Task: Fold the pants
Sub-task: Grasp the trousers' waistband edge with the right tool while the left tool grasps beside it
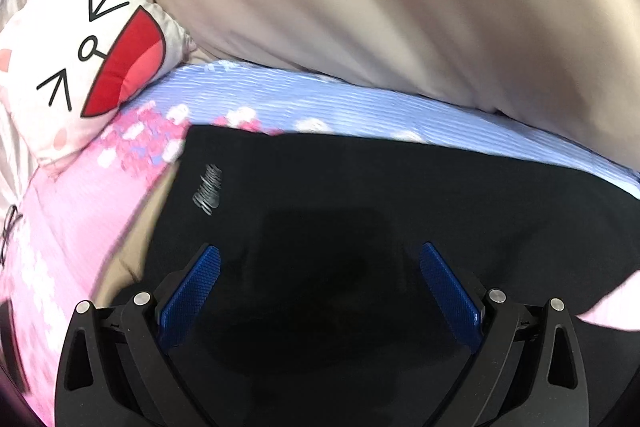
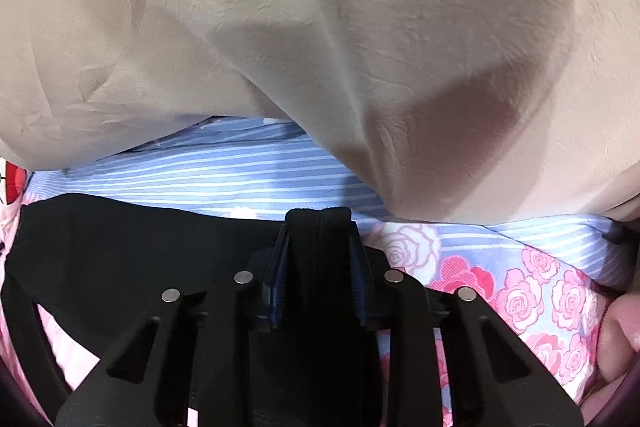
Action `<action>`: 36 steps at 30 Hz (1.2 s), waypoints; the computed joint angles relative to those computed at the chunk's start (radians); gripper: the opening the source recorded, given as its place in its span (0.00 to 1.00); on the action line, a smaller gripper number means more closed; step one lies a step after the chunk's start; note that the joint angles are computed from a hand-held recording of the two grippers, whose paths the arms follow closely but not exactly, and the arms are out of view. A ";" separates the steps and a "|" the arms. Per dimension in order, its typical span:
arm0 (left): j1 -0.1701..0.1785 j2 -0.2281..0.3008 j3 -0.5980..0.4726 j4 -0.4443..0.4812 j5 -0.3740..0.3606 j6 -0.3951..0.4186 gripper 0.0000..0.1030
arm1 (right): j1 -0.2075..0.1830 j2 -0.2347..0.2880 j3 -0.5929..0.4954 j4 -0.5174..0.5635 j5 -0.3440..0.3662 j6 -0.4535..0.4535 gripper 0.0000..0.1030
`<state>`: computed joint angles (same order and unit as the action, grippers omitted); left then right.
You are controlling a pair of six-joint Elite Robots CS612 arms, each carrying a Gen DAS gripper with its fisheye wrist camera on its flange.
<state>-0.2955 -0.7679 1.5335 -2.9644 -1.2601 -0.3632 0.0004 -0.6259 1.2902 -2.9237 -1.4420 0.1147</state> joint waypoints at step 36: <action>0.149 -0.071 0.036 -0.294 -0.272 0.024 0.04 | 0.067 -0.191 0.343 -0.513 -0.126 0.029 0.15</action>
<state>-0.1462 -0.8393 1.5695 -3.2585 -1.5326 -0.3394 0.0673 -0.8168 1.6333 -3.4363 -1.5683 0.1437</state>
